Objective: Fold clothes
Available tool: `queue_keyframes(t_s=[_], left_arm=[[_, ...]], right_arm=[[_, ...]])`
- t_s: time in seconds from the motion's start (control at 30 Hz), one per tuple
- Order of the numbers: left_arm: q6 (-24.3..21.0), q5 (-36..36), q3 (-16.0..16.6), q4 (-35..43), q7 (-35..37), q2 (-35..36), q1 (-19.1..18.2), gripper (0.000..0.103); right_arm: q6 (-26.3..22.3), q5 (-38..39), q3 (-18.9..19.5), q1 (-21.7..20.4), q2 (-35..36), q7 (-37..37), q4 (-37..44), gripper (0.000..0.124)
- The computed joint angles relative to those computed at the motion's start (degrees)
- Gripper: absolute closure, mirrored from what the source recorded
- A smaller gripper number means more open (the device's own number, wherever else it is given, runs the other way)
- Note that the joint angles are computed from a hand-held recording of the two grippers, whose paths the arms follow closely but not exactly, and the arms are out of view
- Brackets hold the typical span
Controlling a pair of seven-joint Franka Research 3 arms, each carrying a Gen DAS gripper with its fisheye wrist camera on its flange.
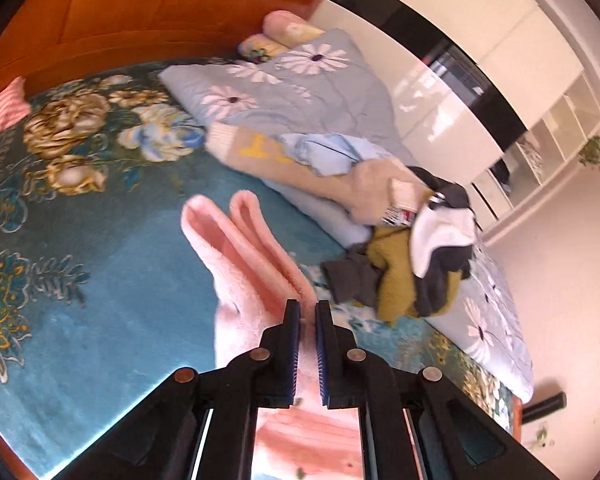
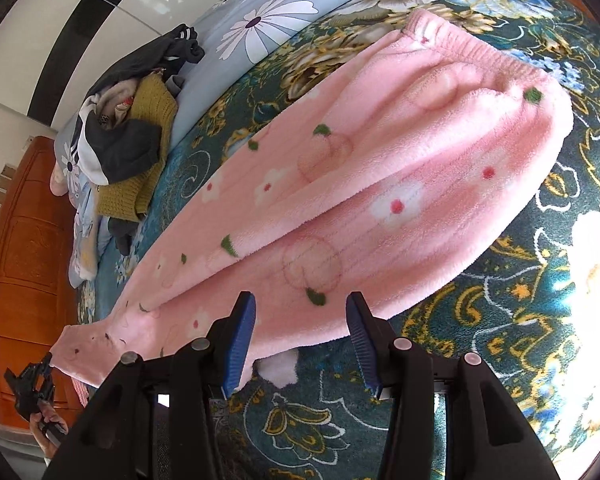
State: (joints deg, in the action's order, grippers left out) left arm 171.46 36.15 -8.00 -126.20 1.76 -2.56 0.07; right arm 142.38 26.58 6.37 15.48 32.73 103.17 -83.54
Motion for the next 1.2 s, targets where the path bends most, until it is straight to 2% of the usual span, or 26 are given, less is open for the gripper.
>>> queue_keyframes(t_s=[0.1, 0.17, 0.27, 0.3, 0.33, 0.37, 0.5, 0.57, 0.63, 0.7, 0.73, 0.83, 0.97, 1.13, 1.17, 1.2], left_arm=[[0.1, -11.2, -3.0, 9.7, 15.2, 7.7, -3.7, 0.1], [-5.8, -13.6, -5.1, 19.2, 24.3, 14.6, -6.2, 0.1], [-14.4, -17.7, -7.9, 31.2, 34.3, 24.2, -9.3, 0.1], [-16.9, -20.1, -7.4, 34.1, 37.1, 26.6, -11.2, 0.1], [-17.3, -20.0, -8.4, 35.1, 37.4, 27.9, -11.1, 0.101], [-17.3, -20.3, -7.7, 35.0, 37.3, 28.1, -12.3, 0.1], [-21.1, -18.1, -2.9, 33.1, 34.6, 26.3, -16.3, 0.099], [-25.1, -14.8, -0.8, 32.4, 33.7, 25.1, -17.6, 0.098], [-29.0, -10.8, 0.6, 31.1, 33.2, 23.8, -18.3, 0.085], [-31.6, -7.8, 1.1, 29.1, 33.6, 22.6, -18.0, 0.052], [-32.7, -6.5, 1.1, 28.0, 33.9, 22.0, -17.8, 0.049], [-33.6, -6.9, 0.0, 25.5, 37.4, 21.0, -15.8, 0.047], [-36.8, -7.0, -0.8, 27.5, 42.4, 23.8, -15.2, 0.046], [-42.6, -4.1, -0.2, 34.4, 49.5, 29.9, -17.4, 0.046], [-43.2, -4.0, 0.1, 35.4, 50.0, 30.9, -17.6, 0.046], [-41.9, -5.5, -0.1, 34.8, 49.4, 30.8, -16.8, 0.046]], right_arm=[[2.9, 4.3, 1.6, -2.0, -1.9, -2.6, -4.2, 0.076], [4.0, 6.9, 2.2, -3.0, -2.8, -3.9, -6.4, 0.076], [4.9, 10.8, 2.9, -4.2, -3.8, -4.9, -9.3, 0.076], [5.1, 12.2, 3.2, -4.7, -4.1, -5.5, -10.0, 0.076], [5.2, 13.4, 3.5, -5.0, -4.4, -6.4, -10.6, 0.076], [5.3, 14.3, 3.6, -5.3, -4.8, -7.3, -11.1, 0.076], [5.2, 14.8, 2.9, -5.1, -5.7, -9.8, -12.1, 0.076], [5.0, 14.9, 2.8, -5.0, -5.4, -10.4, -11.5, 0.076], [4.7, 15.1, 2.9, -4.8, -4.7, -11.0, -10.7, 0.076], [4.3, 15.2, 3.0, -4.7, -4.1, -11.5, -9.8, 0.076], [4.0, 15.0, 3.1, -4.6, -3.8, -11.9, -9.3, 0.076], [2.7, 13.8, 3.1, -3.9, -2.7, -12.4, -7.4, 0.076], [1.3, 14.0, 3.5, -3.4, -1.2, -12.0, -5.9, 0.075], [-0.5, 12.9, 3.1, -2.8, 0.1, -10.2, -4.3, 0.075], [-0.7, 12.6, 2.9, -2.7, 0.3, -9.9, -4.1, 0.075], [-0.9, 12.4, 2.9, -2.7, 0.4, -9.6, -4.0, 0.075]])
